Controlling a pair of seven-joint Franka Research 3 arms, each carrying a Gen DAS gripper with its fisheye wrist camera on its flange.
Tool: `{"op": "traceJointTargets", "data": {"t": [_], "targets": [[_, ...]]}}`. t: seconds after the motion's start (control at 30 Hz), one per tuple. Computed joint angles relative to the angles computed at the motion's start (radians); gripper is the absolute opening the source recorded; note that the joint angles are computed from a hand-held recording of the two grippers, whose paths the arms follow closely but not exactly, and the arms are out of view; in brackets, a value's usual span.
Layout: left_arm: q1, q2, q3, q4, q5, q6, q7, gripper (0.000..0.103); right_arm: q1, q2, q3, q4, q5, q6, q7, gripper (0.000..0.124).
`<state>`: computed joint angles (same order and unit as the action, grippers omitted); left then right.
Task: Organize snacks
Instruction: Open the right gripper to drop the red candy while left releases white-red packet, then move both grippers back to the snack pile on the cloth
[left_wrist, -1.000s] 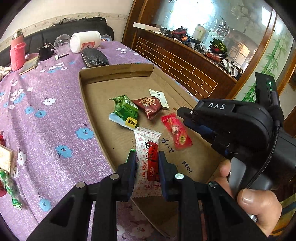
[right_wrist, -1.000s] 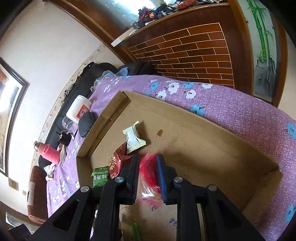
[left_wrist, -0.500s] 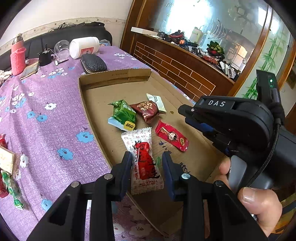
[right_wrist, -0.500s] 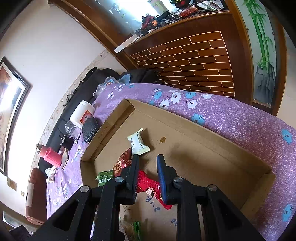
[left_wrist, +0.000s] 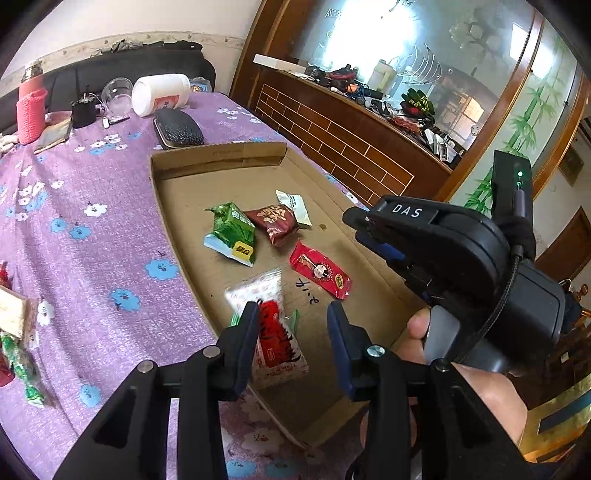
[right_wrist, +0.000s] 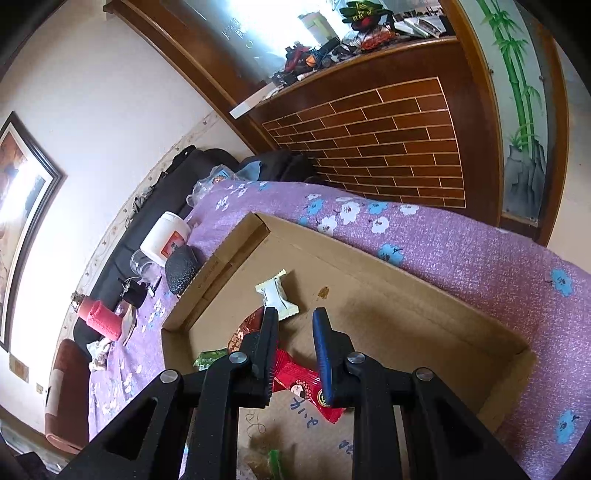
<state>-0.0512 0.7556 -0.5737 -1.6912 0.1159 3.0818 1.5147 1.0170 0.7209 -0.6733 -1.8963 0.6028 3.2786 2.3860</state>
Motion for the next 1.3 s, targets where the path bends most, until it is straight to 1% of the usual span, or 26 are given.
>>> {"op": "traceJointTargets", "data": {"t": [0.13, 0.23, 0.37, 0.4, 0.43, 0.47, 0.57, 0.6, 0.67, 0.73, 0.83, 0.93, 1.0, 1.03, 1.07, 1.1, 1.13, 1.17, 1.2, 1.27, 1.3], "targets": [[0.010, -0.051, 0.011, -0.060, 0.006, 0.051, -0.024, 0.036, 0.017, 0.011, -0.011, 0.007, 0.007, 0.028, -0.029, 0.021], [0.018, -0.094, 0.027, -0.103, 0.022, 0.068, -0.054, 0.037, 0.041, 0.028, -0.026, 0.023, 0.020, 0.047, -0.080, 0.021], [0.030, -0.153, 0.055, -0.173, 0.044, 0.107, -0.105, 0.037, 0.039, 0.041, -0.006, 0.061, 0.008, 0.071, -0.181, 0.022], [0.037, -0.164, 0.056, -0.188, 0.052, 0.114, -0.116, 0.037, 0.022, 0.036, 0.020, 0.068, 0.001, 0.088, -0.207, 0.022], [0.045, -0.178, 0.061, -0.207, 0.059, 0.123, -0.129, 0.037, -0.008, 0.027, 0.061, 0.077, -0.021, 0.112, -0.239, 0.022], [0.045, -0.192, 0.073, -0.224, 0.066, 0.129, -0.145, 0.038, -0.022, 0.024, 0.082, 0.083, -0.032, 0.124, -0.264, 0.022], [0.037, -0.240, 0.125, -0.284, 0.086, 0.163, -0.199, 0.040, -0.079, 0.017, 0.167, 0.116, -0.095, 0.148, -0.351, 0.023], [0.034, -0.255, 0.143, -0.304, 0.093, 0.173, -0.217, 0.041, -0.118, 0.012, 0.219, 0.130, -0.136, 0.152, -0.384, 0.023], [0.044, -0.280, 0.162, -0.340, 0.108, 0.192, -0.251, 0.041, -0.187, 0.005, 0.311, 0.155, -0.199, 0.154, -0.435, 0.023], [0.067, -0.301, 0.170, -0.371, 0.123, 0.208, -0.283, 0.041, -0.243, 0.006, 0.391, 0.180, -0.266, 0.147, -0.497, 0.023], [0.123, -0.334, 0.167, -0.428, 0.145, 0.243, -0.339, 0.041, -0.265, 0.014, 0.442, 0.201, -0.311, 0.149, -0.583, 0.023], [0.175, -0.365, 0.174, -0.475, 0.163, 0.263, -0.400, 0.041, -0.345, 0.017, 0.555, 0.216, -0.394, 0.157, -0.664, 0.023], [0.177, -0.379, 0.212, -0.493, 0.163, 0.265, -0.440, 0.042, -0.384, 0.020, 0.616, 0.222, -0.441, 0.150, -0.719, 0.028], [0.169, -0.382, 0.234, -0.495, 0.163, 0.260, -0.458, 0.042, -0.393, 0.024, 0.637, 0.229, -0.461, 0.137, -0.750, 0.034], [0.174, -0.381, 0.245, -0.496, 0.164, 0.253, -0.479, 0.042, -0.403, 0.028, 0.655, 0.237, -0.469, 0.125, -0.772, 0.038], [0.186, -0.377, 0.245, -0.492, 0.168, 0.242, -0.500, 0.042, -0.430, 0.032, 0.695, 0.246, -0.495, 0.105, -0.802, 0.039], [0.207, -0.370, 0.237, -0.485, 0.169, 0.221, -0.520, 0.042, -0.432, 0.031, 0.705, 0.243, -0.493, 0.100, -0.821, 0.039], [0.250, -0.362, 0.205, -0.483, 0.173, 0.205, -0.533, 0.042, -0.422, 0.036, 0.700, 0.249, -0.488, 0.088, -0.842, 0.039], [0.310, -0.342, 0.154, -0.472, 0.171, 0.182, -0.545, 0.042, -0.405, 0.039, 0.685, 0.255, -0.475, 0.077, -0.858, 0.039], [0.380, -0.311, 0.088, -0.454, 0.158, 0.150, -0.548, 0.042, -0.376, 0.041, 0.656, 0.259, -0.443, 0.070, -0.882, 0.039], [0.415, -0.293, 0.053, -0.444, 0.146, 0.132, -0.543, 0.042, -0.375, 0.037, 0.657, 0.249, -0.429, 0.076, -0.893, 0.039]]}}
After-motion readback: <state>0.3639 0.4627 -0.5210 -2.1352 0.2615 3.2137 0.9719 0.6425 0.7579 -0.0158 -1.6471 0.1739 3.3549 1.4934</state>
